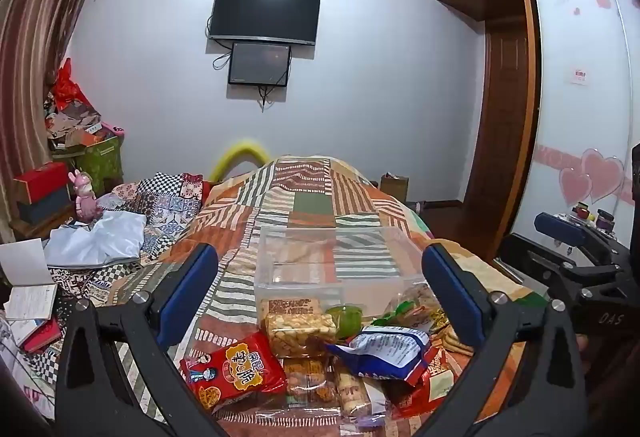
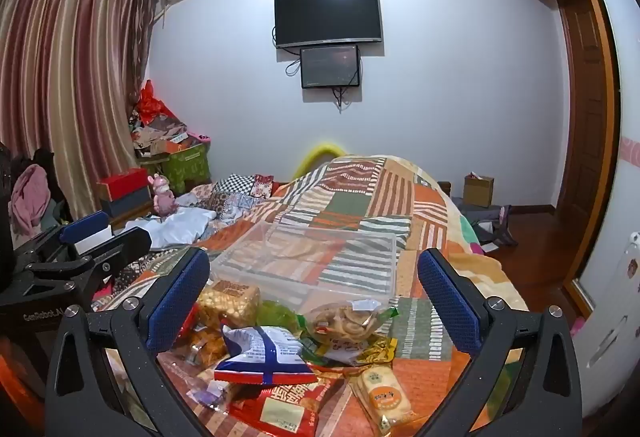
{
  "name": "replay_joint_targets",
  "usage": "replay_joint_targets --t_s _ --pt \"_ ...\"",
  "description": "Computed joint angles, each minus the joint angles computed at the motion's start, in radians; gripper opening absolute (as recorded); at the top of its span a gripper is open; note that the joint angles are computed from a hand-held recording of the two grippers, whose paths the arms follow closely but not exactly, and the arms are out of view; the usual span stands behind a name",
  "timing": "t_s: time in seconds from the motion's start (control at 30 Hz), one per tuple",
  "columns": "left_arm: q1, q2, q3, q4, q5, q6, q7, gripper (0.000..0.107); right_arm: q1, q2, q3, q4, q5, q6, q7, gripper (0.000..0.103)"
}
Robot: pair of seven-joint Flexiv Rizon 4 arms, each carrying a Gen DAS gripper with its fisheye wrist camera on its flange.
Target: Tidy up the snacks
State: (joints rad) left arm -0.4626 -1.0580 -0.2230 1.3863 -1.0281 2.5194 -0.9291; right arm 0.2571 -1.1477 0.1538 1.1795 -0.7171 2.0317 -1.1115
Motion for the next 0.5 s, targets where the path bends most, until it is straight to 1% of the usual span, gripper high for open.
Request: replay_joint_targets --t_s 0.13,0.27,0.33,0.5 --pt "-0.009 -0.008 0.002 -0.016 -0.002 0.020 0.008 0.103 -0.004 -0.002 0.006 -0.001 -0.007 -0.001 0.000 0.103" --pt "-0.006 -0.011 -0.009 -0.032 -0.011 0.018 0.020 0.103 -0.004 -0.003 0.007 0.000 -0.008 -0.003 0.000 0.103" --pt "0.010 0.002 -0.010 0.009 0.024 0.021 -0.020 0.103 -0.005 -0.004 0.008 -0.002 -0.008 -0.004 0.001 0.103" --pt "0.007 0.000 -0.001 0.010 0.025 0.020 -0.030 0.103 -0.008 -0.007 0.013 -0.011 -0.014 -0.010 0.003 0.103"
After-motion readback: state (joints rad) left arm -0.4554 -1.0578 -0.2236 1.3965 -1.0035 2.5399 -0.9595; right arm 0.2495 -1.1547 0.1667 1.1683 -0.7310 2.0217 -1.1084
